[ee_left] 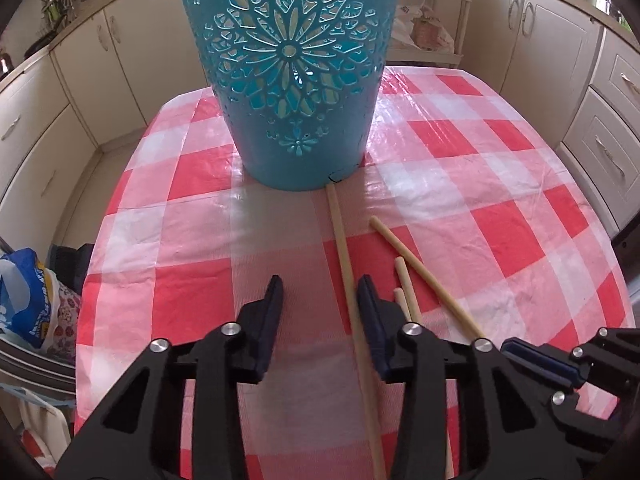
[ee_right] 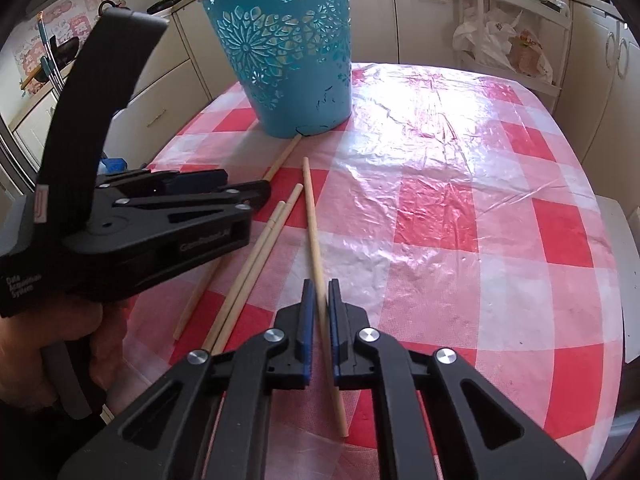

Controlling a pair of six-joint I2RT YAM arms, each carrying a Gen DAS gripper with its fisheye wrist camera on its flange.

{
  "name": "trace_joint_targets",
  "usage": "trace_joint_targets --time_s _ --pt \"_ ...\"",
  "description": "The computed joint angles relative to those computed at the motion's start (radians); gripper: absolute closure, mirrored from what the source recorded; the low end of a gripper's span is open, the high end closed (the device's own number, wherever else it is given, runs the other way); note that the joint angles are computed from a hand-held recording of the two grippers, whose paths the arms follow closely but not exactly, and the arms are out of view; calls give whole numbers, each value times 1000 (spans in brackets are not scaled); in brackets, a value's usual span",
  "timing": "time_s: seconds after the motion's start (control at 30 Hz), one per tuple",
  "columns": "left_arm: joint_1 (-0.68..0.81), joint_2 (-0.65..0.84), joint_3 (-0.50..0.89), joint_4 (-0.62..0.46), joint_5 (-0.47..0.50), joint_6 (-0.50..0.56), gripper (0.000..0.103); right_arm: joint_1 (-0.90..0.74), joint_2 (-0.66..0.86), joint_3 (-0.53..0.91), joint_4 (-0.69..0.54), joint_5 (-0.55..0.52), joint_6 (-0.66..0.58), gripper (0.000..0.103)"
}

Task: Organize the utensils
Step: 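Close the left tool on a chopstick while the right tool grasps another chopstick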

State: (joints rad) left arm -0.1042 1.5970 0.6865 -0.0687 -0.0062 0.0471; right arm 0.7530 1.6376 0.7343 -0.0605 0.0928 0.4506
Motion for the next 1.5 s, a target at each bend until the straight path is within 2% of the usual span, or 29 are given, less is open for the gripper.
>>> trace_joint_targets --time_s 0.03,0.13,0.27,0.37,0.47,0.53,0.6,0.8,0.87,0.9,0.93,1.27,1.37,1.4,1.43,1.47,1.5 --pt "2 -19 -14 -10 6 7 81 3 -9 -9 -4 4 7 97" --pt "26 -86 -69 -28 27 33 86 12 -45 -32 -29 4 30 97" --pt "104 -176 -117 -103 88 83 87 3 -111 -79 -43 -48 62 97" --pt "173 -228 -127 -159 127 122 86 -13 -124 -72 -34 -39 58 97" --pt "185 -204 -86 -158 131 123 84 -31 -69 -8 -41 -35 28 97" --pt "173 -163 -44 -138 123 101 76 -36 -31 37 -45 -41 7 97" --pt "155 -111 -3 -111 107 85 72 -41 8 75 -46 -37 -17 97" --pt "121 57 123 -68 72 54 71 -78 111 166 -53 -64 -66 96" --pt "116 94 149 -63 69 55 71 -85 127 175 -43 -76 -70 89" --pt "114 107 158 -61 69 57 71 -82 134 180 -40 -70 -71 78" --pt "111 119 165 -58 69 59 71 -81 138 182 -34 -69 -74 73" --pt "102 139 150 -8 71 56 70 -51 167 198 -39 -15 -111 78" --pt "108 125 127 9 75 68 69 -46 173 203 -39 -3 -109 84" --pt "107 124 122 16 77 72 70 -50 174 204 -39 -5 -108 92" --pt "105 125 120 20 77 73 70 -55 172 200 -34 -13 -104 92" --pt "111 123 118 20 91 77 72 -58 170 197 -30 -14 -100 93" --pt "111 122 116 23 93 79 81 -57 172 197 -30 -9 -104 95"
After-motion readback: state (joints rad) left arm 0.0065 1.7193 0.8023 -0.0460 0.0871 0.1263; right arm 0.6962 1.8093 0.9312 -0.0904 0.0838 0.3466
